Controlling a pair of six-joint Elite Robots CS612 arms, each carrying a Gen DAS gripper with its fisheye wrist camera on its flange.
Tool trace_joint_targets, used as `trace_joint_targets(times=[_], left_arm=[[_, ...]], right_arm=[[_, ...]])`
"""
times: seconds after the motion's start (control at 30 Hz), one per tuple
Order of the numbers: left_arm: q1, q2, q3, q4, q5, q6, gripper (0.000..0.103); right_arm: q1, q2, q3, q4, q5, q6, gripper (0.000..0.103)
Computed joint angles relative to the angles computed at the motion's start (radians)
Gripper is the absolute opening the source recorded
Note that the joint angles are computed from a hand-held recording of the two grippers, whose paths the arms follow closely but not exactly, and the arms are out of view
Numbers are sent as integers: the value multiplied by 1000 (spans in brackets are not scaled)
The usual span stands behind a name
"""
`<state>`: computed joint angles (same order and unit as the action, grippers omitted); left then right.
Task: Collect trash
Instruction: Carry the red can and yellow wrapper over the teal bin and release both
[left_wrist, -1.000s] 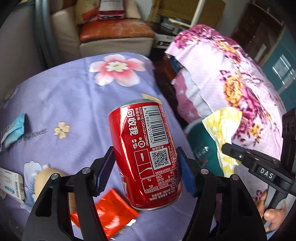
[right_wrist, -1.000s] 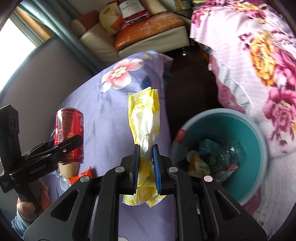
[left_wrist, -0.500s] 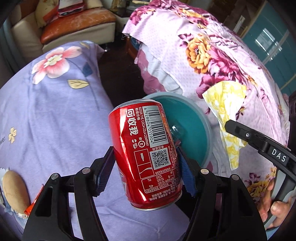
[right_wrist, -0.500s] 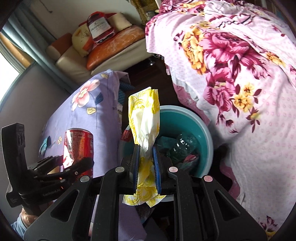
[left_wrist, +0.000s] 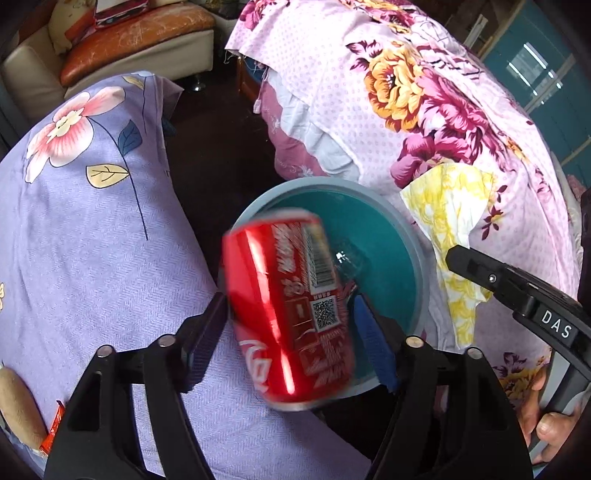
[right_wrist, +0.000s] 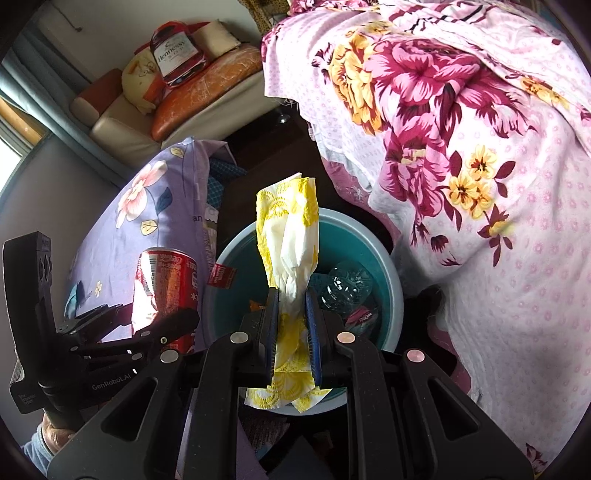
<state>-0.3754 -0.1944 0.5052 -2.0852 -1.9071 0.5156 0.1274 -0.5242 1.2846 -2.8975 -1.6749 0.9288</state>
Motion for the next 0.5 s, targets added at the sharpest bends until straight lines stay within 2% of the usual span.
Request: trace_joint_targets(times=[0.1,0.4,0.47,0.5], left_arm=[[-1,-10,28,-49,18,0,83],[17,-19,37,-67,21,5,83],[24,-22,42,-73,17,3,83],[26,-23,43,-75,17,0,83]], right_arm=[[-3,7,-11,14,7,-1,14],[0,21,-45,53,12,-14,17],[0,22,-48,59,20,-11,34],[2,23,-51,64,15,-7,55]])
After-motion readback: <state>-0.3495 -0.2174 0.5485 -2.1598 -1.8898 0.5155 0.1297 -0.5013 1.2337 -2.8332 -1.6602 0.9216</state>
